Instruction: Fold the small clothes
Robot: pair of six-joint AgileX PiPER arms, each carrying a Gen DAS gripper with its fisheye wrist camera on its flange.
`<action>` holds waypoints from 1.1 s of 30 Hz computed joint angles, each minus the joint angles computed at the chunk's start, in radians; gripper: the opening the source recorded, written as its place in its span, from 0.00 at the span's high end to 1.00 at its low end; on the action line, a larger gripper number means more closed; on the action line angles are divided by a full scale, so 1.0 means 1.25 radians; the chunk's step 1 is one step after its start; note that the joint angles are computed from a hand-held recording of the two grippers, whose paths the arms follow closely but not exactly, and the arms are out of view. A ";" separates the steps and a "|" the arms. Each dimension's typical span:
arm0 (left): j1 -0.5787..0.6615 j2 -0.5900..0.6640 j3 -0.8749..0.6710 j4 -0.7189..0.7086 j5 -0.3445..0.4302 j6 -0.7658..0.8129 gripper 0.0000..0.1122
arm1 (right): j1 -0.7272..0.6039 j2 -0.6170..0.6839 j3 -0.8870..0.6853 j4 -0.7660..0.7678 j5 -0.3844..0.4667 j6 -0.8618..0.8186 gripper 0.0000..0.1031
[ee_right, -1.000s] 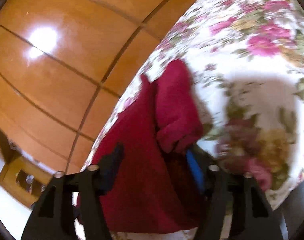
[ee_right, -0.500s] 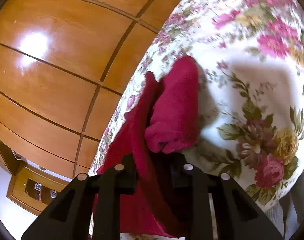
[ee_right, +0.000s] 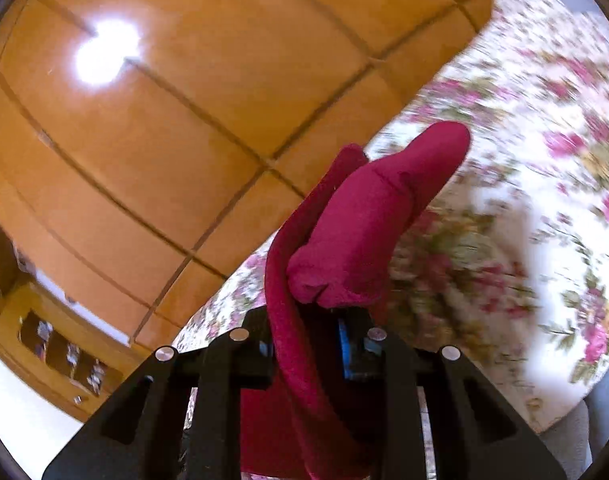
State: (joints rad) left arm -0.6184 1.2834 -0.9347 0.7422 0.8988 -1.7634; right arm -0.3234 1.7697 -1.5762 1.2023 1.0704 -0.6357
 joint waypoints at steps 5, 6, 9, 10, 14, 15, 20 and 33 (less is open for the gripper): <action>0.034 -0.035 0.027 -0.011 -0.005 -0.020 0.11 | 0.138 -0.063 0.017 -0.059 -0.084 -0.027 0.79; 0.041 -0.046 0.034 -0.011 -0.005 -0.024 0.11 | 0.167 -0.070 0.021 -0.074 -0.100 -0.034 0.79; 0.054 -0.064 0.049 -0.009 0.002 -0.036 0.11 | 0.270 -0.061 0.020 -0.116 -0.124 -0.042 0.79; 0.061 -0.071 0.057 -0.011 0.002 -0.037 0.11 | 0.296 -0.056 0.025 -0.121 -0.129 -0.048 0.79; 0.086 -0.099 0.081 -0.021 0.006 -0.048 0.11 | 0.417 -0.016 0.038 -0.177 -0.174 -0.070 0.79; 0.091 -0.108 0.088 -0.021 0.007 -0.053 0.11 | 0.448 -0.005 0.044 -0.196 -0.191 -0.075 0.79; 0.080 -0.129 0.100 0.000 0.035 -0.086 0.11 | 0.551 0.062 0.074 -0.296 -0.282 -0.073 0.73; -0.053 -0.146 0.104 0.173 0.028 -0.219 0.11 | 0.304 -0.050 0.301 0.151 -0.011 -0.437 0.22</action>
State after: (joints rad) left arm -0.6846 1.1004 -0.8050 0.9590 0.9336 -2.0366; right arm 0.0568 1.7074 -1.2002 1.3906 1.0572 -1.1821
